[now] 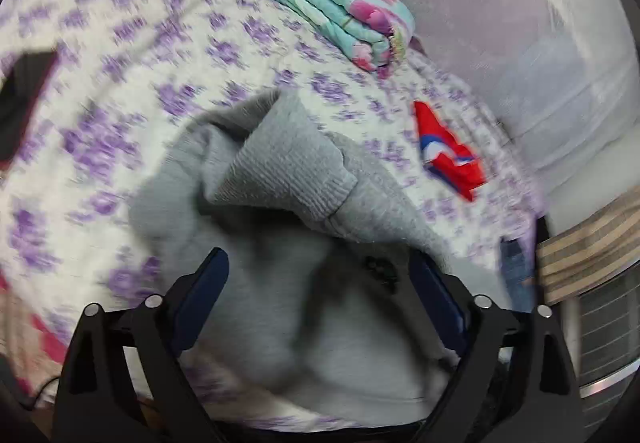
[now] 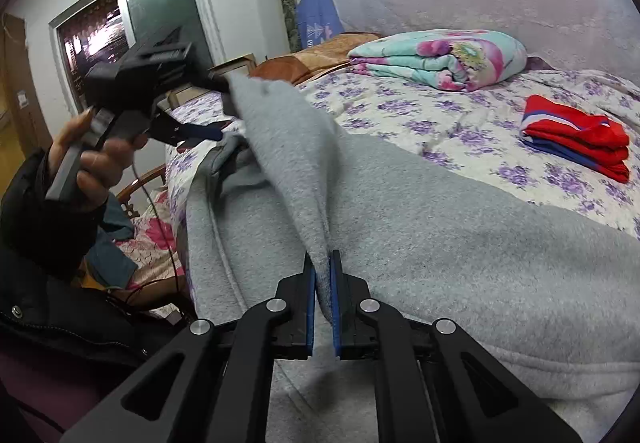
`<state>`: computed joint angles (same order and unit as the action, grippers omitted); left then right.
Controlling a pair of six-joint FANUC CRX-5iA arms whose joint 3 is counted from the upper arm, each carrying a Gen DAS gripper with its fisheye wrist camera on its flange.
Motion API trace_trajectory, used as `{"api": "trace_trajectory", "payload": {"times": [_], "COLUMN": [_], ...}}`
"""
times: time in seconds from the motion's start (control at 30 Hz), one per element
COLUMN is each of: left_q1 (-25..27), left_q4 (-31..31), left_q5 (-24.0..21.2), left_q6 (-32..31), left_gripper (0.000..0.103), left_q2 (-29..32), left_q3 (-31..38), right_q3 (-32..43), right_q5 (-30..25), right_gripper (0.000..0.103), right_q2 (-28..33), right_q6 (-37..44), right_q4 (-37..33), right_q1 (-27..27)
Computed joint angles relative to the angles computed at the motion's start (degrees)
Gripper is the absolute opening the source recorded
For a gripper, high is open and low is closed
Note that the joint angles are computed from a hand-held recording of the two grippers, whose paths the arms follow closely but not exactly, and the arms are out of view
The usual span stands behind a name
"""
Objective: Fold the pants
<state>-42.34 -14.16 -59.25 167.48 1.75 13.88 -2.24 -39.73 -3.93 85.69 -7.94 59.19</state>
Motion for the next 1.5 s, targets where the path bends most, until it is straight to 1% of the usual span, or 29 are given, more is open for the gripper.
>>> {"api": "trace_trajectory", "payload": {"times": [0.03, 0.1, 0.17, 0.2, 0.27, 0.3, 0.4, 0.43, 0.47, 0.5, 0.53, 0.6, 0.63, 0.73, 0.83, 0.87, 0.9, 0.97, 1.03, 1.07, 1.1, 1.13, 1.17, 1.2, 1.3, 1.4, 1.43, 1.5], "left_q1": [0.7, 1.9, 1.7, 0.5, -1.6, -3.2, -5.4, -5.3, -4.5, -2.6, -1.0, 0.4, 0.4, -1.7, -1.9, -1.7, -0.9, 1.5, 2.6, 2.6, 2.4, 2.3, 1.6, 1.1, -0.7, -0.3, 0.1, 0.4], "left_q4": [1.3, 4.1, 4.0, 1.3, -2.8, -5.8, -10.2, -10.2, -8.9, -5.2, -1.8, 1.5, 1.9, -1.4, -1.9, -1.8, -1.1, 3.0, 5.0, 4.5, 3.8, 3.0, 1.1, -0.3, -4.2, -3.1, -2.1, -0.6], "left_q5": [1.9, 3.9, 3.6, 2.3, 0.3, -1.7, -7.0, -8.2, -8.8, -9.0, -8.7, -7.2, -7.1, -9.4, -9.5, -9.0, -7.8, -5.5, -4.3, -4.4, -4.0, -3.8, -4.5, -5.4, -9.0, -9.9, -9.7, -8.3], "left_q6": [-0.5, -0.8, 1.0, 3.6, 6.1, 7.6, 9.1, 8.2, 6.9, 4.4, 3.5, 4.6, 4.5, 7.0, 7.1, 7.1, 6.7, 3.4, 1.7, 1.5, 1.4, 1.5, 1.8, 2.1, 3.8, 5.0, 5.4, 6.3], "left_gripper": [0.090, 0.090, 0.090, 0.090, 0.090, 0.090, 0.093, 0.096, 0.096, 0.096, 0.096, 0.096, 0.096, 0.096, 0.095, 0.093, 0.089, 0.066, 0.055, 0.044, 0.041, 0.034, 0.029, 0.028, 0.027, 0.027, 0.027, 0.027], "left_q2": [-0.2, -0.2, -0.3, -0.6, -1.3, -1.4, -0.5, 0.3, 0.8, 1.8, 2.3, 1.9, 1.7, 1.0, 1.0, 1.0, 1.1, 1.6, 2.1, 2.2, 1.9, 1.5, 1.1, 0.9, 0.1, -0.8, -1.1, -1.7], "left_q3": [-0.9, -2.0, -1.7, -0.7, 1.0, 2.5, 6.2, 7.3, 7.6, 7.3, 6.2, 3.6, 3.1, 4.0, 4.2, 3.9, 3.2, 1.6, 0.8, 1.0, 1.1, 1.3, 2.2, 2.9, 4.5, 1.7, 0.2, -3.0], "right_q3": [0.0, -0.2, -0.4, -0.4, -0.4, -0.3, 0.0, 0.1, 0.1, 0.1, 0.1, 0.0, 0.0, 0.1, 0.6, 0.6, 0.6, 0.5, 0.3, 0.2, 0.0, -0.3, -0.4, 0.0, 2.6, 2.9, 3.3, 4.1], "right_q5": [0.0, 0.0, -0.1, -0.2, -0.3, -0.3, -0.6, -0.7, -0.7, -0.6, -0.7, -0.7, -0.7, -0.9, -0.9, -0.9, -0.8, -0.8, -0.5, -0.4, -0.1, 0.5, 1.2, 1.7, 0.6, -1.4, -2.7, -5.7], "right_gripper": [0.007, 0.007, 0.007, 0.008, 0.008, 0.008, 0.008, 0.008, 0.008, 0.008, 0.008, 0.008, 0.008, 0.008, 0.008, 0.008, 0.008, 0.008, 0.008, 0.008, 0.008, 0.008, 0.008, 0.008, 0.008, 0.008, 0.008, 0.008], "right_q2": [0.1, 0.2, -0.1, -0.2, -0.3, -0.3, 0.3, 0.4, 0.5, 0.4, 0.4, 0.0, -0.2, -0.1, 0.6, 0.8, 0.9, 0.8, 0.5, 0.3, 0.2, -0.1, -0.5, -0.8, -0.8, 0.8, 1.7, 3.3], "right_q6": [0.1, -0.2, 0.8, 1.1, 1.7, 1.8, 2.0, 2.1, 2.1, 2.3, 2.5, 2.8, 3.0, 3.5, 3.4, 3.3, 3.1, 2.9, 2.4, 2.1, 1.5, 1.1, 0.7, 1.6, 8.0, 7.9, 7.5, 7.2], "right_q4": [0.0, 0.7, -0.5, -1.1, -2.0, -2.1, -2.2, -2.3, -2.6, -3.0, -3.5, -3.6, -3.7, -4.0, -4.5, -4.5, -4.5, -4.4, -3.8, -2.9, -1.6, -0.3, 1.3, 1.5, -2.9, -0.3, -0.3, -2.6], "right_q1": [0.1, 0.4, -0.1, -0.3, -0.7, -0.8, -0.8, -0.8, -0.9, -1.1, -1.3, -1.4, -1.4, -1.6, -1.7, -1.8, -1.7, -1.7, -1.4, -1.1, -0.6, -0.2, 0.5, 0.9, 1.0, 2.6, 2.6, 1.9]}}
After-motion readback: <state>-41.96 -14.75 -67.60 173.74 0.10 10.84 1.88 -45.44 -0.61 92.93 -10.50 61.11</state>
